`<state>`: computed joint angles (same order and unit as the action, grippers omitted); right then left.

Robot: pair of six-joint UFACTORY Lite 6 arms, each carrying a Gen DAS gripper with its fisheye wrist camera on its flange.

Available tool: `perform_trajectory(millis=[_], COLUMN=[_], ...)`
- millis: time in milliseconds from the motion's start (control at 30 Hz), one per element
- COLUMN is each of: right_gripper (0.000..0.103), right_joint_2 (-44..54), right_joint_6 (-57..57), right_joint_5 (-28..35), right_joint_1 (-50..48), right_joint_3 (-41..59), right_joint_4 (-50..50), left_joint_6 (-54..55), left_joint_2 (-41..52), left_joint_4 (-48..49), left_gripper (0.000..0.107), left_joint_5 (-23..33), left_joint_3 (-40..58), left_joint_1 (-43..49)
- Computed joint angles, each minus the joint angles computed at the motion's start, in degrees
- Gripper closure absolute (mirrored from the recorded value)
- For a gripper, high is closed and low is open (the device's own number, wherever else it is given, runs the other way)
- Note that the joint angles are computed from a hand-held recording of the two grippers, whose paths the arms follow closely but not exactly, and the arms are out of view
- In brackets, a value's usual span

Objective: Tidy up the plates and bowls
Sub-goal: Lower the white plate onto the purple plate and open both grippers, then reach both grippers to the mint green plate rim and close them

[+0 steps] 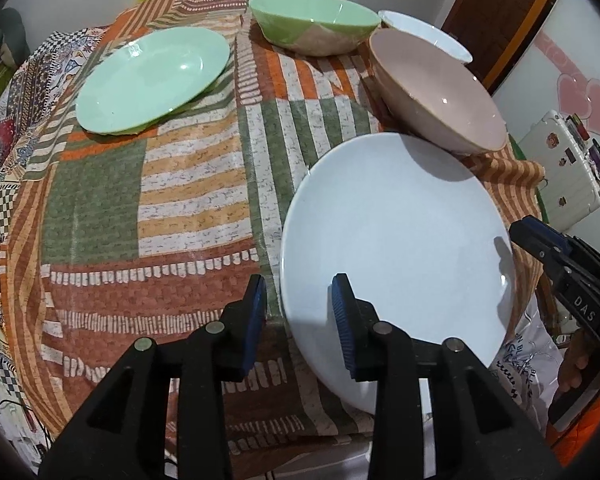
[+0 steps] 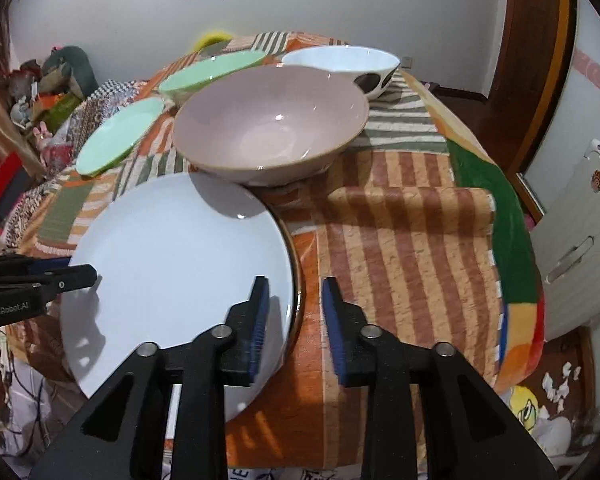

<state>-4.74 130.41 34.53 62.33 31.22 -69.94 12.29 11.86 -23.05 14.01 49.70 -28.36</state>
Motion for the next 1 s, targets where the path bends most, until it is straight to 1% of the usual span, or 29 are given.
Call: perform_trajectory(millis=[67, 200, 267, 333, 433, 467, 567, 600, 633, 700, 800, 900, 1000], right_gripper=[0.076, 0.076, 0.076, 0.075, 0.070, 0.067, 0.060, 0.056, 0.053, 0.048, 0.045, 0.044, 0.044], right_joint_2=[-1.2, -1.4, -1.0, -0.3, 1.7, 2.3, 4.9, 6.6, 7.6, 10.8, 15.8, 22.1, 27.5], right_joint_6=[-1.1, -4.0, -5.3, -6.4, -8.0, -8.4, -10.8, -11.9, -11.8, -12.8, -15.7, -19.3, -23.7], right_joint_5=[0.4, 1.9, 2.2, 2.5, 3.0, 3.0, 2.6, 2.0, 1.9, 0.9, -0.4, -3.0, -4.0], right_joint_1=[0.2, 1.3, 1.4, 1.7, 1.9, 1.8, 1.2, 0.5, 0.5, -0.2, -1.4, -3.3, -4.4], right_joint_3=[-0.2, 1.8, 3.3, 5.1, 8.7, 9.8, 14.0, 16.2, 17.4, 21.3, 27.0, 34.1, 40.5], right_joint_4=[0.8, 2.5, 2.9, 3.0, 2.6, 2.4, 1.9, 1.7, 1.3, 0.5, 0.9, 1.6, 4.0], left_joint_6=[2.0, 2.3, 2.9, 2.7, 4.6, 6.3, 14.3, 16.3, 17.2, 21.2, 30.6, 36.0, 38.8], left_joint_2=[-2.4, -7.5, -10.0, -13.2, -17.5, -18.1, -19.6, -19.7, -19.6, -18.6, -14.2, -9.9, -3.5], left_joint_4=[-1.6, -1.0, -0.9, 0.3, 0.2, -0.9, -6.5, -7.7, -8.0, -10.3, -17.2, -21.1, -22.3], left_gripper=[0.073, 0.072, 0.069, 0.063, 0.057, 0.056, 0.050, 0.047, 0.044, 0.043, 0.043, 0.043, 0.043], left_joint_5=[0.1, 0.4, 0.7, 0.6, 0.6, 0.7, 1.5, 1.4, 1.3, 1.4, 2.6, 2.9, 2.4], left_joint_3=[-1.4, -3.4, -4.1, -5.2, -6.5, -6.4, -6.1, -5.8, -5.5, -4.3, -0.7, 2.5, 7.5], left_joint_1=[0.5, 1.1, 1.7, 2.6, 5.4, 6.6, 11.9, 13.6, 14.9, 18.2, 24.3, 28.1, 30.8])
